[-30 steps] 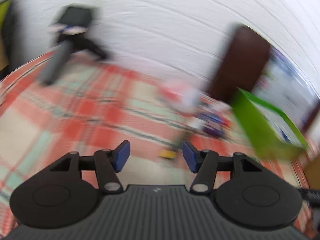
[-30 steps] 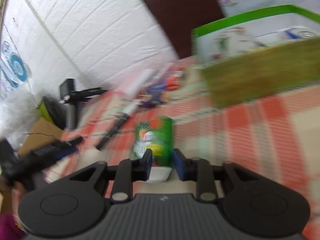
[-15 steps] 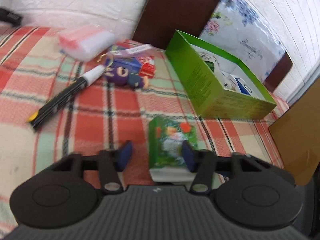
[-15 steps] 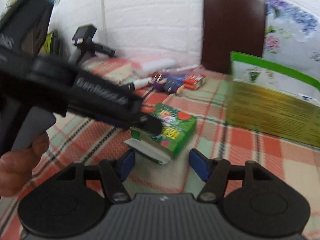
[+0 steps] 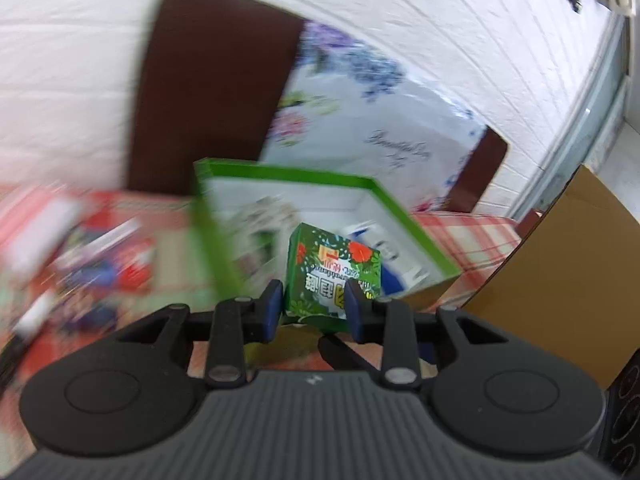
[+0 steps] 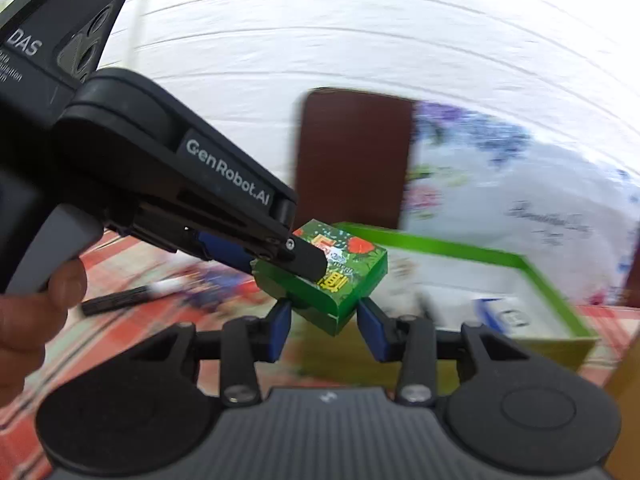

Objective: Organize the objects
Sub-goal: 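Place the green snack box into the green box, open right gripper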

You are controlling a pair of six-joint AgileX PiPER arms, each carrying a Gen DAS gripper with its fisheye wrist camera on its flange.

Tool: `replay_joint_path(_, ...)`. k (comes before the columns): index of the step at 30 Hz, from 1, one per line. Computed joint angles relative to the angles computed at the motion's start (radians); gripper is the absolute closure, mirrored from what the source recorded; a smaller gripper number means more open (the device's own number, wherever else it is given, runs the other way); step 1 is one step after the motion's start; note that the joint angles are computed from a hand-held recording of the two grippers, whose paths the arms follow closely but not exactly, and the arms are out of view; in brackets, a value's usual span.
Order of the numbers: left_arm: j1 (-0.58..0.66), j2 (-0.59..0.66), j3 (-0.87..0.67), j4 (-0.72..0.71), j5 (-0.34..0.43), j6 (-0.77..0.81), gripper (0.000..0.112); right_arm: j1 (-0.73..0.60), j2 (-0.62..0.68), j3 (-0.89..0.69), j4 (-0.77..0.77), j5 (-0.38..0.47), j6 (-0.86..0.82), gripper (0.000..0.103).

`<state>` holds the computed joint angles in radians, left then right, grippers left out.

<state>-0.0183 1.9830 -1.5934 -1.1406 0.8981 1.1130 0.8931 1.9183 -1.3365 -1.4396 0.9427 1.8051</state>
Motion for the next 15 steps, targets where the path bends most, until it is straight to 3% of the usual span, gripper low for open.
replay_joint_path(4,-0.128,0.078,-0.122,0.050,-0.089,-0.089,0.076,-0.113,-0.002,0.030,-0.017,-0.024,0.018,0.065)
replay_joint_path(6,-0.185,0.125,-0.204,0.168,-0.128,-0.223,0.066,-0.164,0.036,0.000,-0.005,-0.022,0.019,0.059)
replay_joint_path(9,-0.233,0.143,-0.211,0.301,-0.218,-0.324,0.067,-0.204,0.066,-0.010,0.023,-0.029,0.015,0.054)
replay_joint_path(15,-0.210,-0.001,0.046,0.192,-0.388,-0.080,0.066,-0.119,0.011,0.129,-0.067,0.032,0.281,0.052)
